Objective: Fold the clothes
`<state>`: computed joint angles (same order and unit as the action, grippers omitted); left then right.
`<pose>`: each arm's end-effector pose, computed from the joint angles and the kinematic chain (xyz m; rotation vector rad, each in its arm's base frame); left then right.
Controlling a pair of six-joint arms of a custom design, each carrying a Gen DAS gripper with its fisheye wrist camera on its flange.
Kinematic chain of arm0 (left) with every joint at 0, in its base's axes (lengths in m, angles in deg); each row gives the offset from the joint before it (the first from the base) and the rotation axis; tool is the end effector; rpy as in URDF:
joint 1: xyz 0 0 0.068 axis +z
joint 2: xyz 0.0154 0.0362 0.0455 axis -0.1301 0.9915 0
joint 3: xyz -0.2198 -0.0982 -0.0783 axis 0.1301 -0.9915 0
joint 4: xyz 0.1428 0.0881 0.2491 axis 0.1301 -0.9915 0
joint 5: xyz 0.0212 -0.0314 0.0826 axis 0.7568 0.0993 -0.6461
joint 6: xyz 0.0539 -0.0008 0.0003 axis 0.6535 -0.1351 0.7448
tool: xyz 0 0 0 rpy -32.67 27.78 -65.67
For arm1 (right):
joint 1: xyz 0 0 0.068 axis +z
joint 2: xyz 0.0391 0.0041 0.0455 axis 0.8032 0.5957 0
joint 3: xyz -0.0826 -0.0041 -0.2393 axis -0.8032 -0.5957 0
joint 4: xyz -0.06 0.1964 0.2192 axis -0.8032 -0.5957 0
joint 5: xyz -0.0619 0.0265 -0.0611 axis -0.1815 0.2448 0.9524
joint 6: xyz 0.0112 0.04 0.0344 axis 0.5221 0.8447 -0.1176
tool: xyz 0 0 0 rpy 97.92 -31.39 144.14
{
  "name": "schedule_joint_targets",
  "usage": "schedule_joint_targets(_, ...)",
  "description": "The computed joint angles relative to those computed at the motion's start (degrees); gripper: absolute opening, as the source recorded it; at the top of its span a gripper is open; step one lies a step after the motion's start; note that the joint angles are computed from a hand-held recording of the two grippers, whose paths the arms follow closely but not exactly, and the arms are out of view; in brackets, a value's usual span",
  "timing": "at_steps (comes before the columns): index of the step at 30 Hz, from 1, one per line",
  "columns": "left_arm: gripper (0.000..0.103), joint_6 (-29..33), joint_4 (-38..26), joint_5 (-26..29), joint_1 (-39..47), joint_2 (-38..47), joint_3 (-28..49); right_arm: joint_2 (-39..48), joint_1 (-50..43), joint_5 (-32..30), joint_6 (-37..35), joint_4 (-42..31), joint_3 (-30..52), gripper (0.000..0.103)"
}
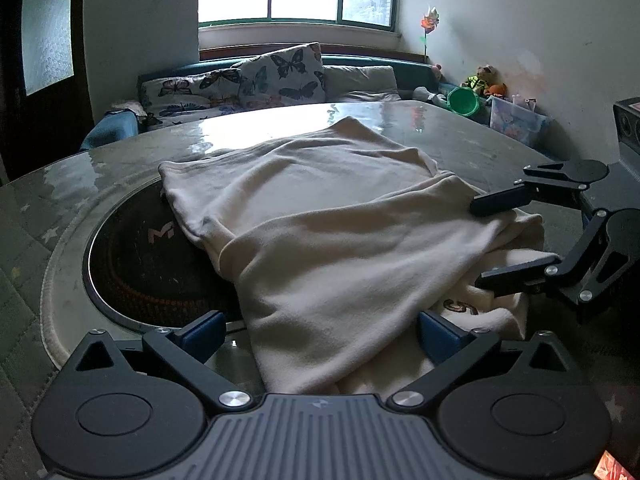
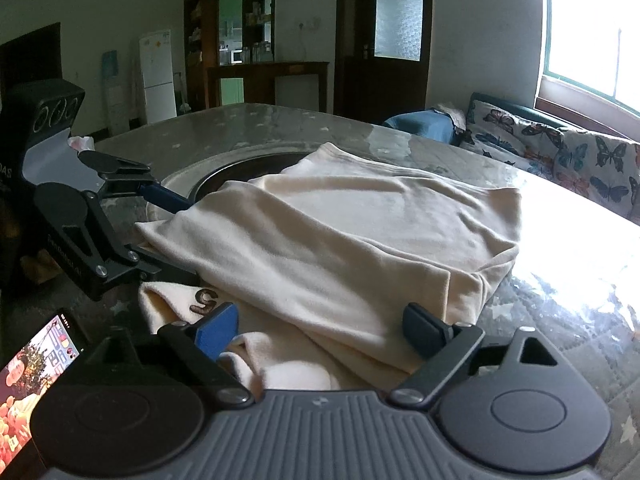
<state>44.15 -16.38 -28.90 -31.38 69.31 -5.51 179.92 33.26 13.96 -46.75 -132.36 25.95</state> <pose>0.2113 -0.0828 0.1476 0.0095 2.2598 -0.0449 0.3270 -0.0898 0.1456 -1.3009 1.8857 0.6465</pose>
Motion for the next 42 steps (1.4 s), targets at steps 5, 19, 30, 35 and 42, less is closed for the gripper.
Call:
schedule_joint_targets(5,0.103,-0.2,0.0,0.3,0.1,0.2,0.1,-0.3,0.0,0.2,0.0,0.3,-0.2,0.093)
schedule_joint_targets(19,0.103,-0.6,0.2,0.3,0.0,0.8,0.4,-0.7,0.1,0.6,0.5,1.2,-0.7,0.1)
schedule_joint_targets(30,0.103,-0.6,0.3,0.3,0.0,1.0,0.5,-1.1,0.2,0.8,1.1,2.4,-1.3,0.103)
schedule_joint_targets(35,0.103,-0.6,0.4,0.4,0.1,1.0,0.4,-1.3,0.2,0.8,1.2,2.5,-1.4,0.103)
schedule_joint_targets(42,0.103,-0.6,0.4,0.4,0.1,1.0,0.4,-1.3,0.1,0.8,1.0,2.5,-1.5,0.103)
